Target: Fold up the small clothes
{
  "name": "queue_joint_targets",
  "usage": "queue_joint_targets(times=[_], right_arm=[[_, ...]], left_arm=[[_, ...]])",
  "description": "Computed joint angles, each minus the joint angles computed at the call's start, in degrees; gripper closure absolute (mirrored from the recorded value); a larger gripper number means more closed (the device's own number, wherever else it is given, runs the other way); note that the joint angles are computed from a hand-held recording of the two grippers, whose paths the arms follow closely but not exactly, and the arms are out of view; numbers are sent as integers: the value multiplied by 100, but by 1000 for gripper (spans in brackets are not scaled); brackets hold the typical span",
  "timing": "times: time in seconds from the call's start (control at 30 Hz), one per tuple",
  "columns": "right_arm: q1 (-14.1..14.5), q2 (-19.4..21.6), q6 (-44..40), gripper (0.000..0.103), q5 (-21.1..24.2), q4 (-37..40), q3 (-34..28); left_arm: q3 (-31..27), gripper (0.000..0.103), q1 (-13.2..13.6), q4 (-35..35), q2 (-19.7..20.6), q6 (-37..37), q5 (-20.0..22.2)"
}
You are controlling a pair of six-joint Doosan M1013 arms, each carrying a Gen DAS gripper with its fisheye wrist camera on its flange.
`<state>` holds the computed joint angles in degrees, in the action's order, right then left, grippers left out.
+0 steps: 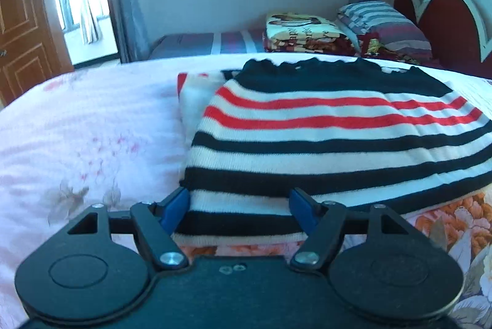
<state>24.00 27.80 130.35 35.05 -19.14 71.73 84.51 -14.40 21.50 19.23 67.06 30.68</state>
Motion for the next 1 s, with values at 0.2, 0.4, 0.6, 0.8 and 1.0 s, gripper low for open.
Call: queue_joint_targets(times=[0.2,0.4,0.6,0.8,1.0], right_arm=[[67,-170,76,92,164,-185,311],[257,-273,1253,92,50,-1627,320],[296,22,163,92,813,-869,-113],[363,-321,693,91,221,-1051,249],[428,-331,470,91,81,-639,209]], left_arm=[[210,28,111,38,-65,-384,-192],[136,29,85,376,-90,-566,13],[99,27,150,34,-46,-418,111],[86,30,123,77,-141,-448,322],[322,36,156,-249,-405,-509,201]])
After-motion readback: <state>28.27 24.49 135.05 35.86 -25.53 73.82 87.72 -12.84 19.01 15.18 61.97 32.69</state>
